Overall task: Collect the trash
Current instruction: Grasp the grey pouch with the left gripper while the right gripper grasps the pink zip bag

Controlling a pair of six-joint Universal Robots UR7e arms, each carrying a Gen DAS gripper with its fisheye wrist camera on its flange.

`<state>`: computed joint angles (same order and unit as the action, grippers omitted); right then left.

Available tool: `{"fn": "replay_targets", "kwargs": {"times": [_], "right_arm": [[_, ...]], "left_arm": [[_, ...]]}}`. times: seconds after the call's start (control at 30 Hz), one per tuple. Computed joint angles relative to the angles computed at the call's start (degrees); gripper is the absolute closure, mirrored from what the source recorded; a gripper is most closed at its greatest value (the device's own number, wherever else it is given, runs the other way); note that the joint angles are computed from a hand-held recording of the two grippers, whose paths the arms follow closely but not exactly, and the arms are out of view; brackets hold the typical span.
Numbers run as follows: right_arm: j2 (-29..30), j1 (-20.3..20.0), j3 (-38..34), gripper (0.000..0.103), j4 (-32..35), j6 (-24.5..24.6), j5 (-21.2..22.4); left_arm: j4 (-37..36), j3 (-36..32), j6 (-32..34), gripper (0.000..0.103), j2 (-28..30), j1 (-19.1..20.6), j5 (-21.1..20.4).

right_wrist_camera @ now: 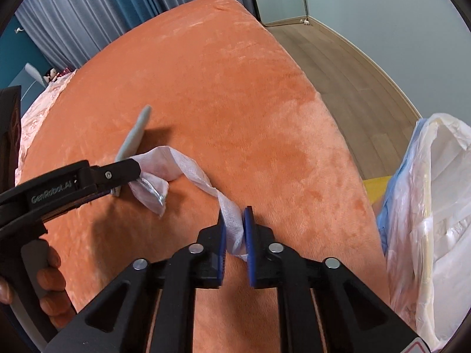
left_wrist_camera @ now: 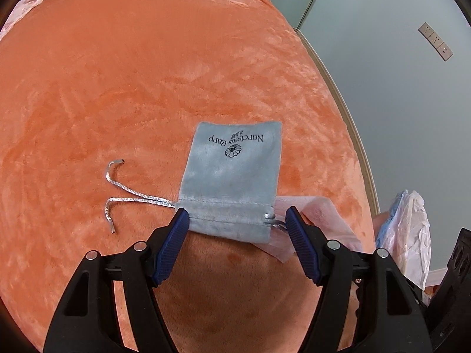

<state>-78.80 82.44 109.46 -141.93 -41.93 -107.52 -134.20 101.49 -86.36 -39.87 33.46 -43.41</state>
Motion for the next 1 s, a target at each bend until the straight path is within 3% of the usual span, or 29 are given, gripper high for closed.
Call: {"fn": "replay_targets", "kwargs": {"times": [0.4,0.47,0.57,0.73,0.87,0.97,1.0], "right_arm": [[-7.79,-2.79,0.10,0.095,2.67,2.50,6.28],[-8.86,-2.82,-0.14,0.095,2.18,3.23,7.23],[-9.95,-3.16,-1.32,0.095,2.40,4.46,8.46],[-11.01,-3.68,-2.58,0.094,4.11,4.89,9.25],[-11.87,-3.76,-2.28,0.094,4.94,5.31,9.56],[-12.10,-3.63,-2.06,0.095,5.25,5.67,9.69],[-12.20,-3.54,-2.04,0.095,5.49,5.94,9.80]], "left_arm": [[-1.54,0.33,-0.06,0.042,0.81,-0.48,-0.77],[0.57,-0.57,-0.80,0.048,1.26,-0.42,-0.99],[-0.03,-0.32,-1.67,0.048,1.40,-0.17,-1.46],[5.06,-3.11,-3.25,0.050,2.80,0.10,-1.24],[11.37,-6.06,-4.77,0.064,4.20,0.12,-0.47],[10.74,-6.13,-3.55,0.096,4.37,-0.18,-0.66],[10.70,-6.18,-3.47,0.099,4.38,-0.28,-0.88]]}}
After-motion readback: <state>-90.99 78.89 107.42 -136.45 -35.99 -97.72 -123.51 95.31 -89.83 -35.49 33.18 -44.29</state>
